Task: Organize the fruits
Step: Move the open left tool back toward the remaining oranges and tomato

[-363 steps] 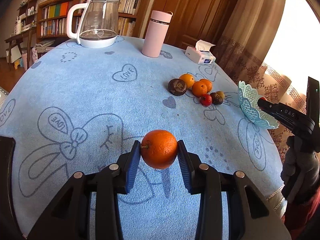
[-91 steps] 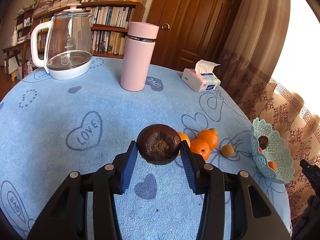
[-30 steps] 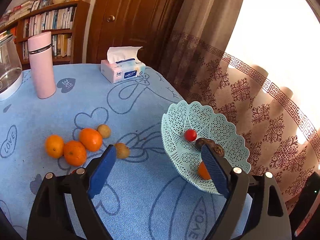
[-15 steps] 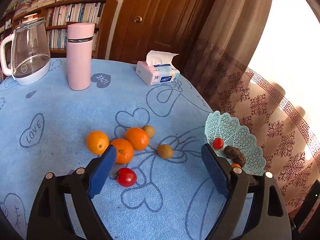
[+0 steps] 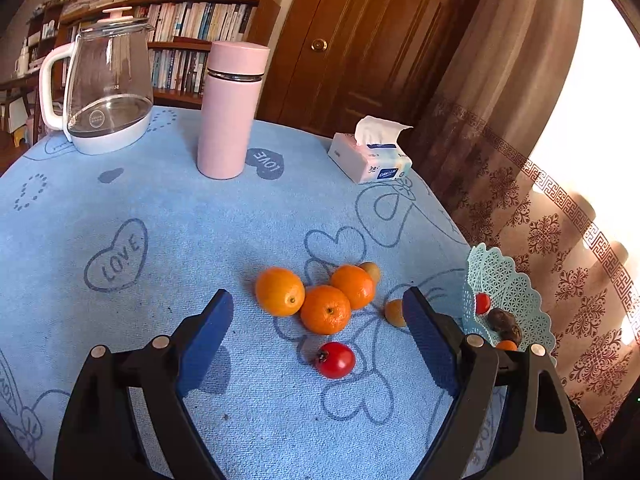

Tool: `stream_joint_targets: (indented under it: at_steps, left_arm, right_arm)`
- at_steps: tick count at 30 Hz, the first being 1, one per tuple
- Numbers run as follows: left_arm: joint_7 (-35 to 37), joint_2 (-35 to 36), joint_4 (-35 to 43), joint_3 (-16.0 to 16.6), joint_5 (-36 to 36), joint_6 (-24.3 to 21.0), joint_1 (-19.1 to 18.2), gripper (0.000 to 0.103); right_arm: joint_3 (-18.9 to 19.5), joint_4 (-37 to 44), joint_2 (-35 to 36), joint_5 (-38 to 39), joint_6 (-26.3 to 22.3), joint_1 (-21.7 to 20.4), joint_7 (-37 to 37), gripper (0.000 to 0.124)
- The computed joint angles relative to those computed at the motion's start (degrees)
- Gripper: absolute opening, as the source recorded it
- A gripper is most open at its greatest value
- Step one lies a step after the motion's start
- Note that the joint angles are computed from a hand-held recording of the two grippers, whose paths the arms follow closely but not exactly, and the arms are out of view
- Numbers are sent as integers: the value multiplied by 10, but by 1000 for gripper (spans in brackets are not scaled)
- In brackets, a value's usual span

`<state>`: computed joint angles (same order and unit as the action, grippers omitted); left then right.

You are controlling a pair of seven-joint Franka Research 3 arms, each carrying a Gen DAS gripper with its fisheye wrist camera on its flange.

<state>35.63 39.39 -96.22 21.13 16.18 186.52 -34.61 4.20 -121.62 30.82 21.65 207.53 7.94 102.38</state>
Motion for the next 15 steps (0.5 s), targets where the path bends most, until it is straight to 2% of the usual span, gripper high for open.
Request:
stream_joint_targets:
  at_steps: [2, 4, 7, 11, 13, 15]
  left_arm:
    - [-2, 0, -3, 6, -3, 0, -1, 86]
    - [-4, 1, -4, 9, -4, -1, 0, 86]
    - [-2, 5, 2, -2, -3, -8, 13, 86]
    - [0, 12, 19, -16, 12, -29, 30, 85]
    - [1, 18, 33, -32, 24, -44, 46, 85]
    - [4, 25, 51, -60, 36, -59, 72, 85]
  right_arm:
    - [-3, -2, -2, 4, -1, 5, -3, 47]
    - [-14, -3, -4, 22, 1, 23, -14, 55]
    - [-28, -4, -6, 46, 13, 49, -41, 56]
    - [-16, -3, -8, 39, 14, 50, -57, 56]
    - [-12, 0, -6, 35, 11, 52, -63, 56]
    - [-25, 7, -1, 55, 7, 76, -85, 56]
